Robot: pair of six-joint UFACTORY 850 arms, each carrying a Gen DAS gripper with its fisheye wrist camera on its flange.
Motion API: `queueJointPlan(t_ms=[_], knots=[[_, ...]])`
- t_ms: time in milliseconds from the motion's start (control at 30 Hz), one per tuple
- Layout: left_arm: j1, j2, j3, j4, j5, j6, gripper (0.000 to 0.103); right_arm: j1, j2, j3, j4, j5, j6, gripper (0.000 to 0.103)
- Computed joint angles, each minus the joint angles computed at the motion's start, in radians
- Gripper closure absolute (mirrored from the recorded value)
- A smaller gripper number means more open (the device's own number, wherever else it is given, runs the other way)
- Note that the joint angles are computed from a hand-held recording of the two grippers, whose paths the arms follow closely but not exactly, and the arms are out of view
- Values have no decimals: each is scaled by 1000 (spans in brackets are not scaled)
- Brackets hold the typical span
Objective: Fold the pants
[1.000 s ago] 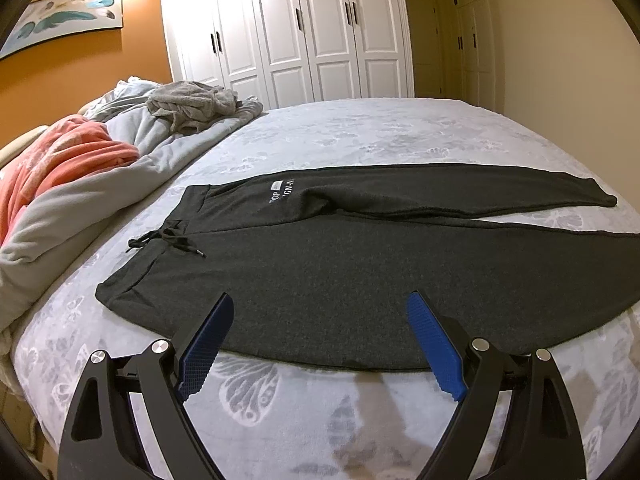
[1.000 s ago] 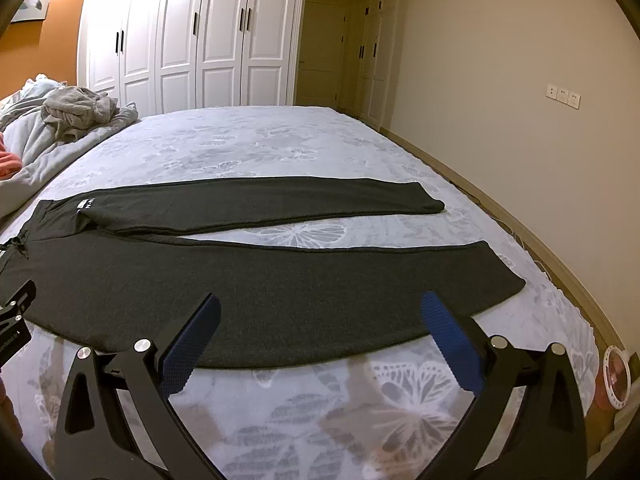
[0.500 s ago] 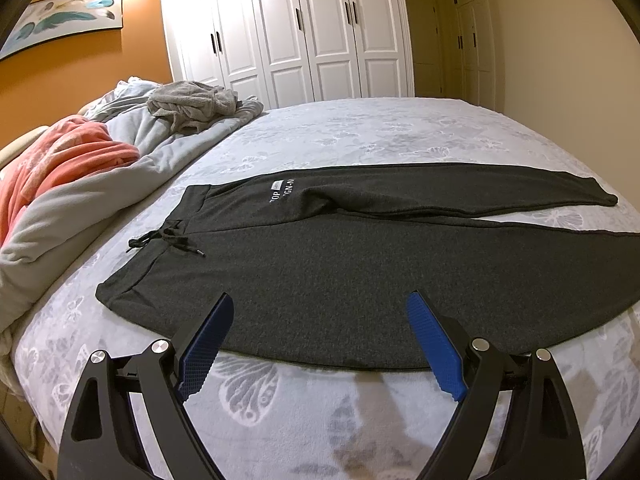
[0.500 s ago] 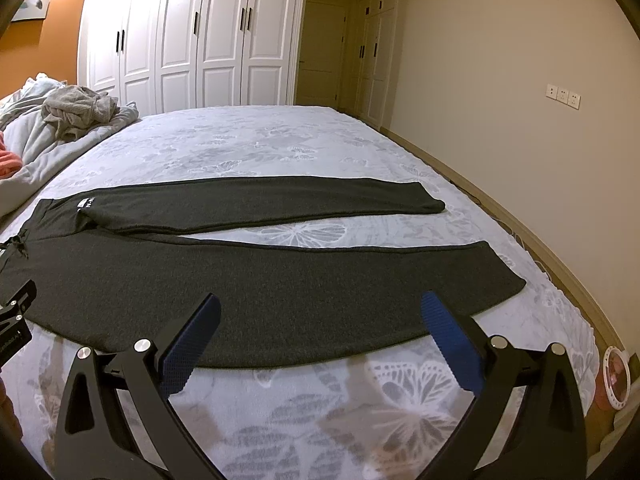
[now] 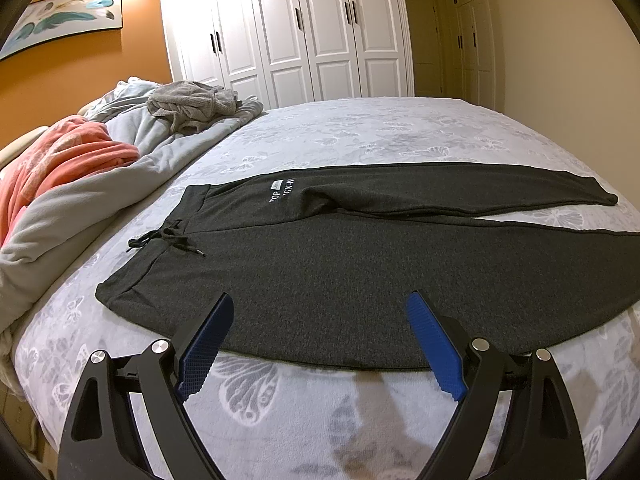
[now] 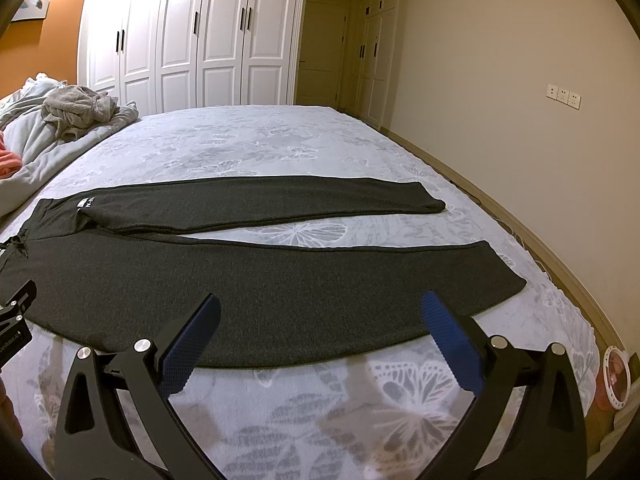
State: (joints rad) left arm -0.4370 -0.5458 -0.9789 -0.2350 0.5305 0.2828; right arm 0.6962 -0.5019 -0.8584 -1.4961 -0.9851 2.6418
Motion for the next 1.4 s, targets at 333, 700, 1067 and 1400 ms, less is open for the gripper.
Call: queueJointPlan(t_ms=[333, 700, 1067, 1400], knots=[[1, 0, -2, 5, -8, -4, 17, 0, -1, -1, 2, 4, -1, 5], [51, 21, -19, 356, -111, -317, 15, -168, 116, 87, -101, 316, -55, 5], [94, -88, -195, 901, -218, -833, 15, -709, 119, 108, -631, 468, 137, 5], [147, -239, -425, 1485, -194, -1475, 15, -915, -158, -179, -887, 583, 296, 28]])
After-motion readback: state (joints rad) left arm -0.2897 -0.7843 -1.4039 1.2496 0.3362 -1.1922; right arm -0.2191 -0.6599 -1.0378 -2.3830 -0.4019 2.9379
